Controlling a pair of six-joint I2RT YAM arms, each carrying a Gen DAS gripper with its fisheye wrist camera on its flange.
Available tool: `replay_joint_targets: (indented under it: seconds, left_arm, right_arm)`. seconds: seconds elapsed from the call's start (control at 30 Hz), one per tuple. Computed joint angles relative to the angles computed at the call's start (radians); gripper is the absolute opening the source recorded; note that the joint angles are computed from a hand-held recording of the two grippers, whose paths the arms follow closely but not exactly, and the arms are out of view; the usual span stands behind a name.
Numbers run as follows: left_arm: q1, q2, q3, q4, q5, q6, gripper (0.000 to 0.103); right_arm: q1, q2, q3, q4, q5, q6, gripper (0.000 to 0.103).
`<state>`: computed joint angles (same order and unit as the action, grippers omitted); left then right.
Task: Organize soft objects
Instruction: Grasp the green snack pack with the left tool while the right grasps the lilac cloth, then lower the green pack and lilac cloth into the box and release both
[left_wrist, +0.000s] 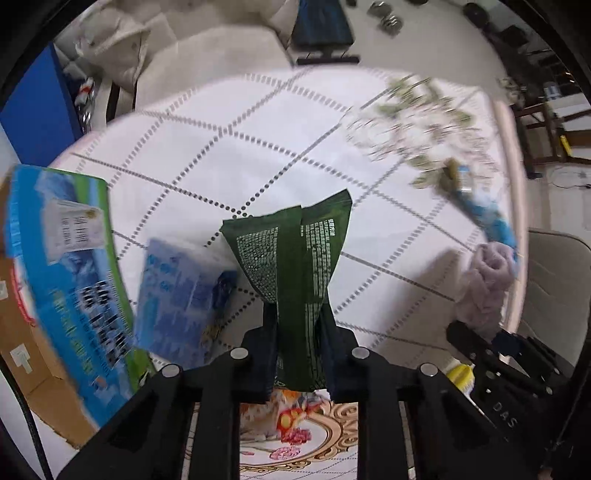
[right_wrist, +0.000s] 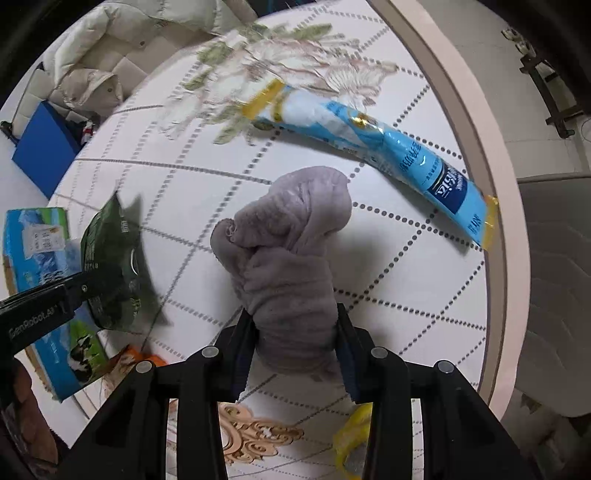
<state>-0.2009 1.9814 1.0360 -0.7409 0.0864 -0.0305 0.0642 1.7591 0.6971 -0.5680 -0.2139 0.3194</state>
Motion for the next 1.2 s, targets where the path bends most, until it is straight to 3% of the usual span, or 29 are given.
replay_joint_targets:
  seconds: [0.23, 0.37, 0.5, 0.67, 0.83, 0.97, 1.2]
  left_arm:
    - [0.132, -0.378, -0.069, -0.178, 0.094, 0.147, 0.017]
    - [0.313, -0.486, -0.003, -0.312, 0.130, 0.301, 0.017]
    - [0.577, -0.492, 0.092, -0.410, 0.124, 0.515, 0.017]
    - [0.902, -0.343, 0.210, -0.383, 0.053, 0.732, 0.017]
    - [1.079, -0.085, 0.356, -0.285, -0.070, 0.826, 0.017]
    - [1.119, 0.124, 0.500, -0.287, -0.155, 0.845, 0.017]
    - [1.132, 0.347, 0.672, -0.327, -0.223, 0.849, 0.017]
  right_arm:
    - [0.107, -0.309, 0.016, -0.191, -0.026, 0.085, 0.042]
    - [0.311, -0.433, 0.088, -0.271, -0.020, 0.244, 0.042]
    - [0.567, -0.407, 0.199, -0.235, -0.004, 0.450, 0.042]
    - [0.815, -0.154, 0.428, -0.101, -0.019, 0.616, 0.042]
    - [0.958, 0.211, 0.765, -0.037, -0.039, 0.714, 0.042]
    - [1.018, 0.538, 1.117, -0.093, -0.059, 0.756, 0.042]
    - [1.061, 0.863, 1.537, -0.250, -0.093, 0.784, 0.042]
